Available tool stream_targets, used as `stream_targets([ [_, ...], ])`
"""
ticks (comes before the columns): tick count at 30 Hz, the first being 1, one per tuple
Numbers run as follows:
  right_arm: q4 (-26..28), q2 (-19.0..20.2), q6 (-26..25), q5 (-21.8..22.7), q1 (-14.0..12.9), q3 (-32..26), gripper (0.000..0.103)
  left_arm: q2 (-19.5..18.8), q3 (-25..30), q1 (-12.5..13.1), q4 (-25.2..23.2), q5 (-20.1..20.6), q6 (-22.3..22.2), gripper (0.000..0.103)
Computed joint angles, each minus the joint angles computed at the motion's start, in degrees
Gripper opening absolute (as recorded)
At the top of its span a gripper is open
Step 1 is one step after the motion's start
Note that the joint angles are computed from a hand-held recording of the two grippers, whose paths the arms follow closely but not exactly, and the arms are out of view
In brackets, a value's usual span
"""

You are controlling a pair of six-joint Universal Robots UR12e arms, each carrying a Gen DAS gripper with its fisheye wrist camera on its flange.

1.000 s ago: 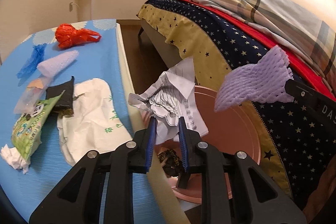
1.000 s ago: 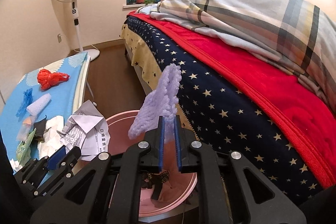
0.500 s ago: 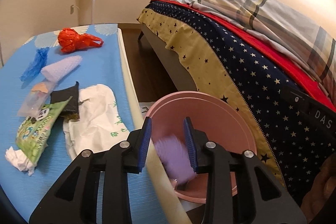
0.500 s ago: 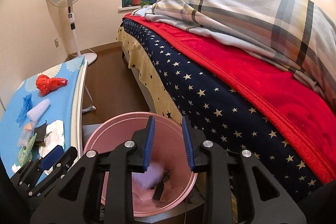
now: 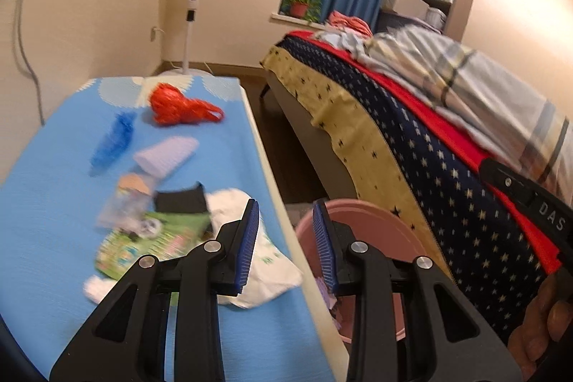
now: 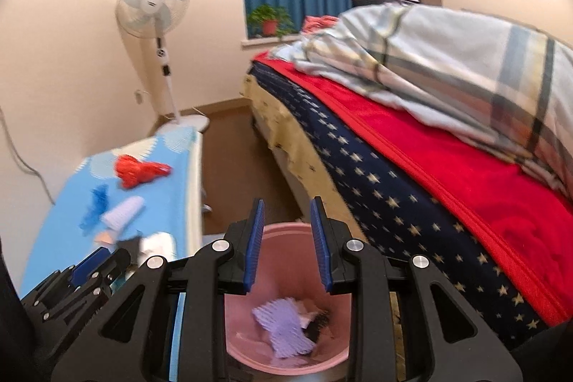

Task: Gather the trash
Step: 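Move the left gripper to the blue plastic bag while the right gripper approaches the red bag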

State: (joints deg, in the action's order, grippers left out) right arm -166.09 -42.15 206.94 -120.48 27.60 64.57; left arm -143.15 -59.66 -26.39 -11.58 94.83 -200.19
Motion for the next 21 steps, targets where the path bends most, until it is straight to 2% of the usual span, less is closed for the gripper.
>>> stream_targets([
  [4,-1.0,0.7,-1.2,3.4,0.0,-3.3,0.028,2.1,-0.5,1.5,-0.4,1.1,-0.6,0.032],
  [7,-1.2,2.1,-4.2,7.0,-0.2,-7.6,0.026,3.2,0.2,2.8,-0.9,2.4,0.1,0.032],
  [12,0.1,5.1,-9.3,12.9,-0.7,-15.5,0.021,4.6,1.6,5.1,-1.6,1.4,2.9,0.032],
  [17,5.0,10.3,-14.4,20.2,-1.6,-26.4,0.016,4.6,2.9,7.3,-2.9,0.5,5.6,0.032],
  [21,11.4,17.1,-18.1,24.5,-2.3,-38.6,0.015,3.3,3.4,8.9,-2.1,-1.2,4.4,0.032],
])
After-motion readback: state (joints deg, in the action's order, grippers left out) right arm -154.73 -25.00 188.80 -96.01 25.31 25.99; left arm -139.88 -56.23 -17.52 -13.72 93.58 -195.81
